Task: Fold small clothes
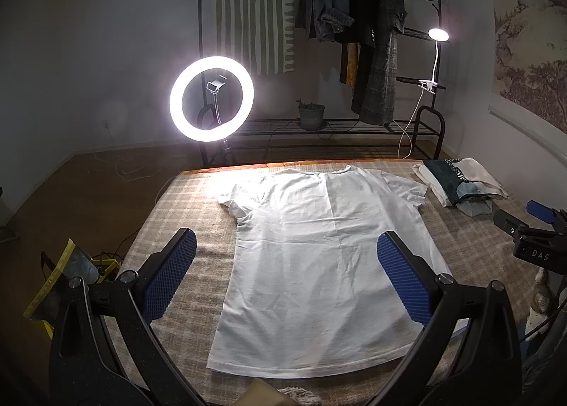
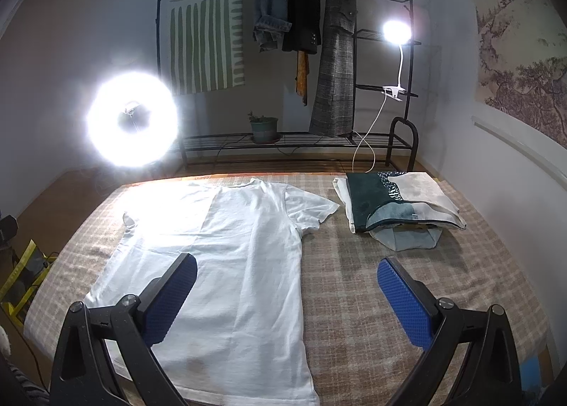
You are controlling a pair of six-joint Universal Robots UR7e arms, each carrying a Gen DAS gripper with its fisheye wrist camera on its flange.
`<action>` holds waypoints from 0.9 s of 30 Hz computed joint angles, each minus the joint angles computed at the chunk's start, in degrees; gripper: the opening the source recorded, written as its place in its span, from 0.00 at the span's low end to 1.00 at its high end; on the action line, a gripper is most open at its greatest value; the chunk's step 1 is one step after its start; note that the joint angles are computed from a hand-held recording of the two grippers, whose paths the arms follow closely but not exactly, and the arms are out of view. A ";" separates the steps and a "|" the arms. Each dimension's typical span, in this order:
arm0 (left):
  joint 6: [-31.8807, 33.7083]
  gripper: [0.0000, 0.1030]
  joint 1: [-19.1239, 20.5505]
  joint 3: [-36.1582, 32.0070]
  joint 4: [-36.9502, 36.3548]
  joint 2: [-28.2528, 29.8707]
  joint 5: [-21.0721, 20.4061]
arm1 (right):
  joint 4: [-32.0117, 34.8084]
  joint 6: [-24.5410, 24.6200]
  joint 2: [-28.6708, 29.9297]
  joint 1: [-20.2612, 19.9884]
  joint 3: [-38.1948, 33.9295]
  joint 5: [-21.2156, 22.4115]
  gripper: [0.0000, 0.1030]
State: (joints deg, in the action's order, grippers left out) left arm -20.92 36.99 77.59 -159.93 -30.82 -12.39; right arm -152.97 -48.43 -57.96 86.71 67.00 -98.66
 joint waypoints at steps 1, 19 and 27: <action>-0.75 1.00 -0.01 0.10 0.49 -0.11 0.01 | -0.36 -0.18 -0.02 0.12 0.30 -0.17 1.00; -1.09 1.00 0.21 0.82 -0.16 -1.09 -0.44 | -1.22 -0.60 0.21 0.43 1.14 -0.59 1.00; -0.45 1.00 0.24 0.80 -0.69 -1.09 -0.57 | -1.19 -0.87 0.03 0.30 1.34 -0.31 1.00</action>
